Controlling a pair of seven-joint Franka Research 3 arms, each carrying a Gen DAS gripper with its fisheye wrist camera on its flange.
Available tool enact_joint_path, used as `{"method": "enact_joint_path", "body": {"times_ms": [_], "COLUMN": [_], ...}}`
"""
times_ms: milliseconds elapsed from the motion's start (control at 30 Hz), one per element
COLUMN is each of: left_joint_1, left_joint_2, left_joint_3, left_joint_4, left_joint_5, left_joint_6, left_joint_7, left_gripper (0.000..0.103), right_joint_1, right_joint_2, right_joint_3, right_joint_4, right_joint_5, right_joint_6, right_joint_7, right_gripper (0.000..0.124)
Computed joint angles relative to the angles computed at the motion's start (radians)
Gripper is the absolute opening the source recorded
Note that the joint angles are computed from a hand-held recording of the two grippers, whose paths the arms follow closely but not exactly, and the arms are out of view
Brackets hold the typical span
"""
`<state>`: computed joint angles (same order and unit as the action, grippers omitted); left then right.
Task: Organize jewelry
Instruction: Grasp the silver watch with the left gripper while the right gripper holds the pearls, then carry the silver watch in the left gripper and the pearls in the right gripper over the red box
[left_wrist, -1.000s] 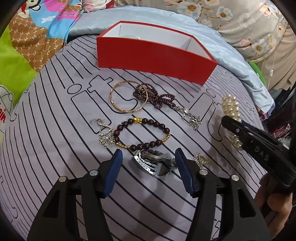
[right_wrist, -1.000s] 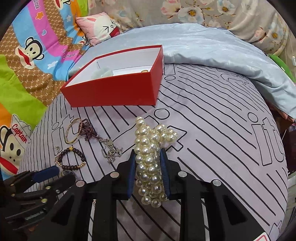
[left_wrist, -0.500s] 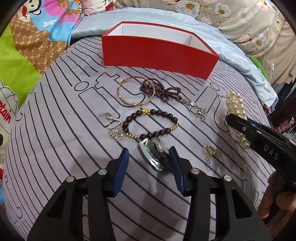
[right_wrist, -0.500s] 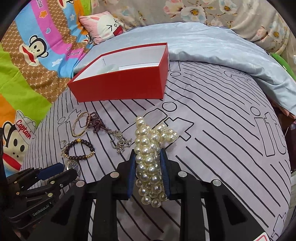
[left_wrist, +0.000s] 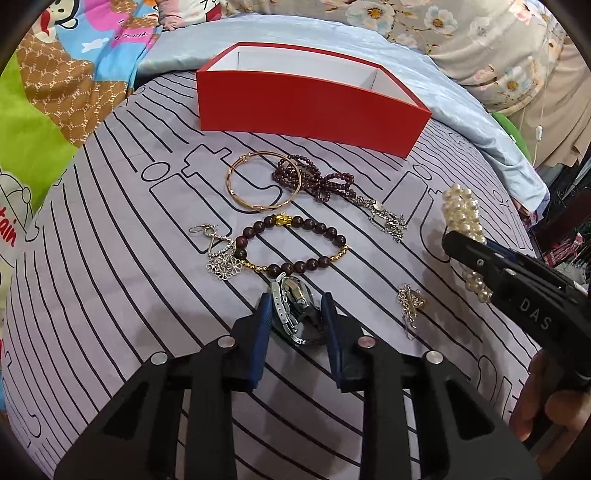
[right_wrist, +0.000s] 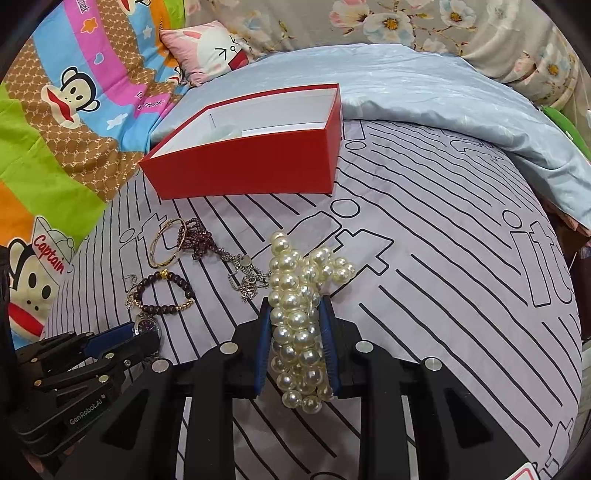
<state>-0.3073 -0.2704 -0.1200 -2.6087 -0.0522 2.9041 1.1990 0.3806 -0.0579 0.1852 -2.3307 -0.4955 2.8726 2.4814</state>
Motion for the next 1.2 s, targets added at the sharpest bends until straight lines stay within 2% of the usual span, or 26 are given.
{"method": "enact_joint_path", "body": {"times_ms": [100, 167, 633, 867, 1200], "left_joint_1": [-0.018, -0.033, -0.043, 0.014, 0.132], "left_joint_2": [-0.007, -0.011, -0.095, -0.095, 0.008], "left_joint_3": [0.017, 0.031, 0.052, 0.032, -0.029], "left_joint_4": [-0.004, -0.006, -0.018, 0.04, 0.186], "left_joint_5": [-0.029, -0.055, -0.07, 0.009, 0.187], "left_joint_6": [-0.003, -0.006, 0.017, 0.022, 0.056], "left_joint_7": [0.025, 0.05, 0.112, 0.081, -0.01], "left_gripper": [0.025, 0.02, 0.02, 0.02, 0.02], "right_joint_1": [0.003, 0.005, -0.006, -0.027, -0.017], "right_joint_2": [-0.001, -0.005, -0.043, -0.049, 0.006], "right_joint_3": [0.001, 0.003, 0.032, 0.047, 0.024], "right_joint_4": [-0.002, -0.005, -0.001, 0.048, 0.164], "right_joint_5": [0.01, 0.013, 0.001, -0.054, -0.116], "right_joint_6": [0.003, 0.004, 0.015, 0.007, -0.01], "right_joint_7": [-0.009, -0.011, -0.004, 0.017, 0.021], "right_gripper": [0.023, 0.023, 0.023, 0.023, 0.023]}}
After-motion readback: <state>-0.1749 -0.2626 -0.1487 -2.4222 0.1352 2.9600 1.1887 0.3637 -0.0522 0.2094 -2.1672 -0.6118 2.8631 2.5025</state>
